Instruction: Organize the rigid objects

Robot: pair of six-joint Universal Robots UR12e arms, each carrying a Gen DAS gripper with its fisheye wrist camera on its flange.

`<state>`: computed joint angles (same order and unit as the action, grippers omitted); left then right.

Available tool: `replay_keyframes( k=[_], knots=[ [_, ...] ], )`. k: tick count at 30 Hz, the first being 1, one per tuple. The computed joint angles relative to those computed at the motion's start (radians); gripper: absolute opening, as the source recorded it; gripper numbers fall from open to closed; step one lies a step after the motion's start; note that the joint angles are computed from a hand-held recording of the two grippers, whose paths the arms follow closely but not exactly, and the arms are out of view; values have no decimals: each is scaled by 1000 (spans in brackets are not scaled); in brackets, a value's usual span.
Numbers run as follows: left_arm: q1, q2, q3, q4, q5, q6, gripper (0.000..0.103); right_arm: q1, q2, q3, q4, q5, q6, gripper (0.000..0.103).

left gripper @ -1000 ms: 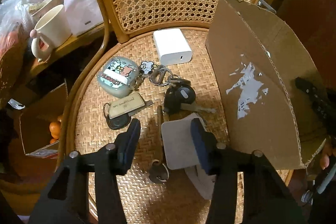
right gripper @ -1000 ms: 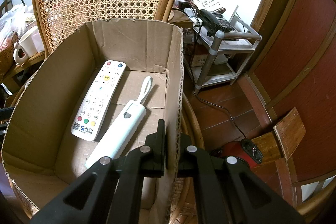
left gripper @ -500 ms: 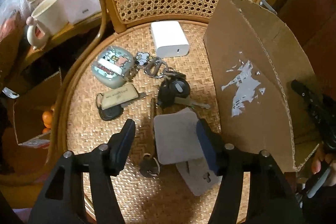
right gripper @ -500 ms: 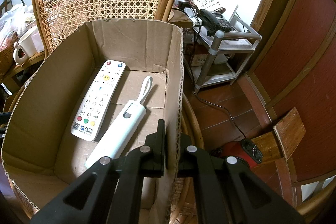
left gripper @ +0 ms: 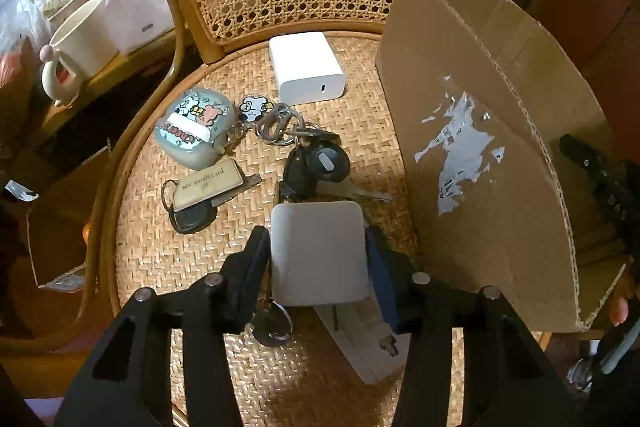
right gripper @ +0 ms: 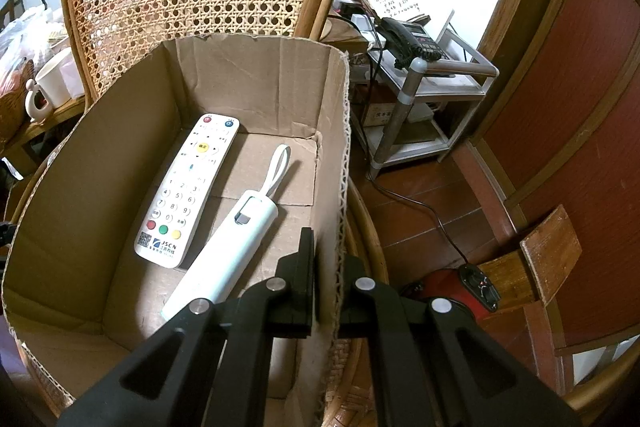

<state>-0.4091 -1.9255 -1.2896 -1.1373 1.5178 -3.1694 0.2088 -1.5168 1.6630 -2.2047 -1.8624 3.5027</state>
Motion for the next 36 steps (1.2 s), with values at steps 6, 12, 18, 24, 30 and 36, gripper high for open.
replay_keyframes(
  k=[6,12,18,24,30,36],
  knots=[
    [-12,-7,5,-3,58,13,46,0,-1,2,-1,0,-3,6],
    [1,9,-12,27,24,16,46,0,-2,1,3,0,4,6],
    [11,28,-28,68,13,2,46,-1,-2,0,5,0,3,6],
    [29,44,-36,84,-50,-32,46,-1,-2,0,5,0,4,6],
    [25,57,-49,115,-17,-41,46,-1,-3,0,5,0,3,6],
    [20,70,-63,169,9,-43,46,0,-2,-1,5,0,4,6]
  ],
)
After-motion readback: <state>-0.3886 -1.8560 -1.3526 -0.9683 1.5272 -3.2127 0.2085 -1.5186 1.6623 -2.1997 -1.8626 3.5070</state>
